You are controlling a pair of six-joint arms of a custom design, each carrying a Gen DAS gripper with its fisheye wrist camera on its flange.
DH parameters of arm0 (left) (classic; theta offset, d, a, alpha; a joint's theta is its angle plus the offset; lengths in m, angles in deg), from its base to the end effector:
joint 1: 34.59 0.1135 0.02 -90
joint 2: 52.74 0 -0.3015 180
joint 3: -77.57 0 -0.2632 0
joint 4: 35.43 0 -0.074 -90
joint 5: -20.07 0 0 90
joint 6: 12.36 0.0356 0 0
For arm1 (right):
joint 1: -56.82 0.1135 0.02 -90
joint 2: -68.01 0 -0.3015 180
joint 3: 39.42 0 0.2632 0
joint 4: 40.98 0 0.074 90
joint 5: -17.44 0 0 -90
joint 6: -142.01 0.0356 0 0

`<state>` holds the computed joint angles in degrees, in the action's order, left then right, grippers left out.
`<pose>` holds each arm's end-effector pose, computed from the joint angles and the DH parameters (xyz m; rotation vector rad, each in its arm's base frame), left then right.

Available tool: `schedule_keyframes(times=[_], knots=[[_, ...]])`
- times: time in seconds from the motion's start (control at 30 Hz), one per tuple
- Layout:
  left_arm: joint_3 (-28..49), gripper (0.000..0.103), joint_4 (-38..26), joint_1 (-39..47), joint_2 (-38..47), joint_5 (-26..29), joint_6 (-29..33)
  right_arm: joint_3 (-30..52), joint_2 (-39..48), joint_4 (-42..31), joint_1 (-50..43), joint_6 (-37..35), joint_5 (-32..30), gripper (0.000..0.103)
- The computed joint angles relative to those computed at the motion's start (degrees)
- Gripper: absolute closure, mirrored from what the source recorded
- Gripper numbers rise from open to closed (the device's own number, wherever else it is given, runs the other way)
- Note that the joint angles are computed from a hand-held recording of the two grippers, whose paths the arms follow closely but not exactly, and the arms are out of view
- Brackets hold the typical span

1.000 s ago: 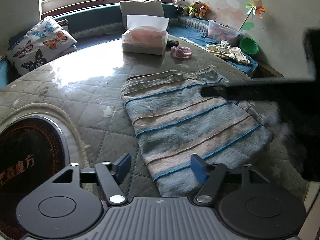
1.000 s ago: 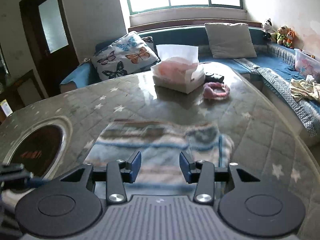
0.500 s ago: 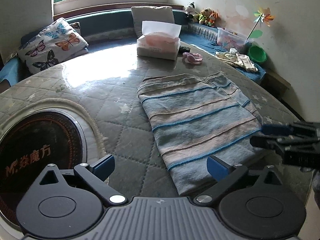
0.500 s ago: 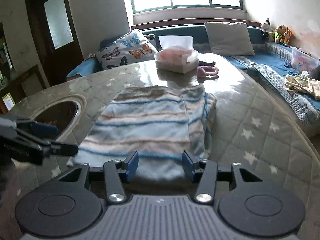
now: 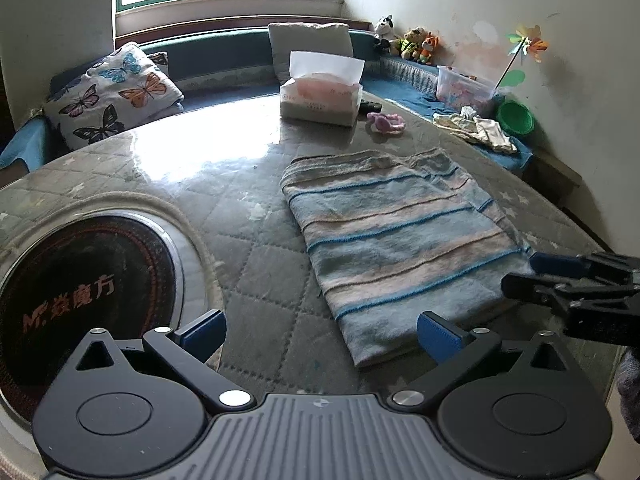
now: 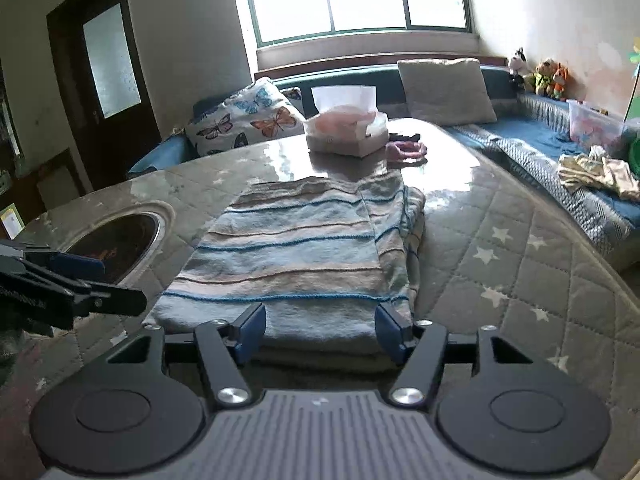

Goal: Fold clothes

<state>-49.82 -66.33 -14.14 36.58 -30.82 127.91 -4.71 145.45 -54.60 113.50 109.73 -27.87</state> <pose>0.2572 0.0719 0.1637 0.7828 2.2824 -0.4216 0.1323 0.1557 0.1465 0.2918 2.1855 0.0690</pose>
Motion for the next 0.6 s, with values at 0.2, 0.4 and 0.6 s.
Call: schedule_keyframes(times=[0.2,0.4,0.6], knots=[[-0.8,0.0,0.1,1.3,0.0,-1.9,0.0,2.7,2.3,-5.6,4.8,5.4,4.8,0.017],[-1.8,0.0,-1.0,3.5,-0.8,-1.8,2.1,5.6,4.6,-11.9,9.1,11.6,7.8,0.007],[-3.2,0.0,-1.5,5.0,-2.0,-1.9,4.0,8.9,7.5,-18.7,12.0,18.0,9.0,0.0]])
